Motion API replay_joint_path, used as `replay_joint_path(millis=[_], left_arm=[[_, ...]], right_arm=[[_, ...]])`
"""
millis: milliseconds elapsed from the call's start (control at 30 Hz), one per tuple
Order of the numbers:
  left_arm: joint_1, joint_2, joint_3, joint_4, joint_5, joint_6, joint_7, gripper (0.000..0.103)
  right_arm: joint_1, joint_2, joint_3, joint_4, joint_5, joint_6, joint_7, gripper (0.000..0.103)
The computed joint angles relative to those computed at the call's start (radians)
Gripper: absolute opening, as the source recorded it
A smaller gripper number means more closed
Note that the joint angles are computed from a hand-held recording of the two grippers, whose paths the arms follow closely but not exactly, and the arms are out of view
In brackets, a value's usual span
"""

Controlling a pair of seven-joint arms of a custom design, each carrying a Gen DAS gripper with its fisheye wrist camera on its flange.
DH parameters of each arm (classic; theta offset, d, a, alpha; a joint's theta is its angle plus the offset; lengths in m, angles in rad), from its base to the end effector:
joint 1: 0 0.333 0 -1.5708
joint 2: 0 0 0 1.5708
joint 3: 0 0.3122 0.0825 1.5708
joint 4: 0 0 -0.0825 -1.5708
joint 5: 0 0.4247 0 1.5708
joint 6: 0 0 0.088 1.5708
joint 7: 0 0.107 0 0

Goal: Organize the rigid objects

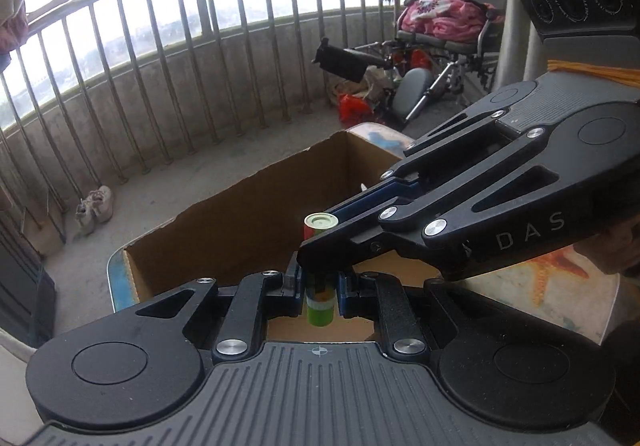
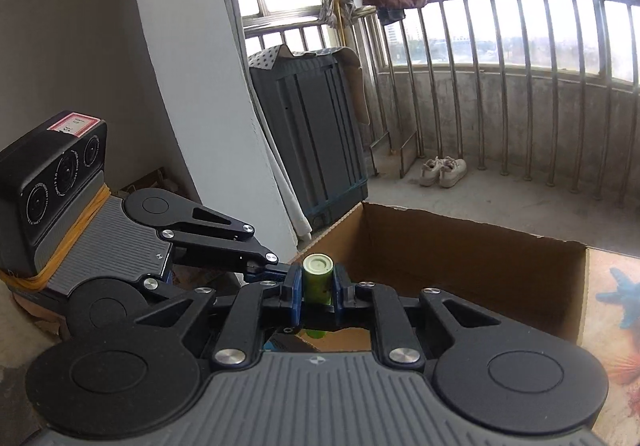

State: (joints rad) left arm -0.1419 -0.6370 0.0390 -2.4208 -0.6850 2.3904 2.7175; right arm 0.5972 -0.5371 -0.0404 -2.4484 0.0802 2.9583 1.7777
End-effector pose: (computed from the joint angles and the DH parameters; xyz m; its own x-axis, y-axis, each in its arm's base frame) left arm 0.4443 -0.0489 0.5880 -0.7399 -0.6651 -0.1008 -0.3882 0.5446 -0.7435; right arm 0.4082 0.2445 0.6015 0.3998 -0.8757 -0.2709 -0.5682 -0.0048 -0.8229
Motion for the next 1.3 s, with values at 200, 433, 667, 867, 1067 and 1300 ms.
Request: replay_joint_path(millis=[200, 433, 667, 867, 1067, 1300], left_arm=[[0.116, 0.287, -0.126, 0.177, 0.287, 0.042, -0.215, 0.014], [0.162, 0.461, -0.191, 0.314, 0.649, -0.003, -0.471, 0.014], [0.144, 0.426, -0.194, 0.243, 0.889, 0.087, -0.455, 0.02], [0.14, 0.402, -0.185, 0.252, 0.871, 0.037, -0.415, 0.02], [0.144, 0.364, -0.189, 0.233, 0.887, 0.025, -0.382, 0.019], [0.15, 0.327, -0.203, 0.211, 0.912, 0.023, -0.372, 0.019]], right_arm=[[0.195, 0.313, -0.247, 0.286, 0.355, -0.174, -0.212, 0.017], [0.105, 0.594, -0.252, 0.551, 0.595, -0.403, -0.273, 0.017], [-0.002, 0.723, -0.171, 0.667, 0.648, -0.473, -0.266, 0.017], [-0.082, 0.778, -0.096, 0.72, 0.664, -0.473, -0.253, 0.018], [-0.16, 0.812, -0.005, 0.729, 0.699, -0.459, -0.286, 0.019], [-0.245, 0.81, 0.09, 0.714, 0.738, -0.434, -0.258, 0.019]])
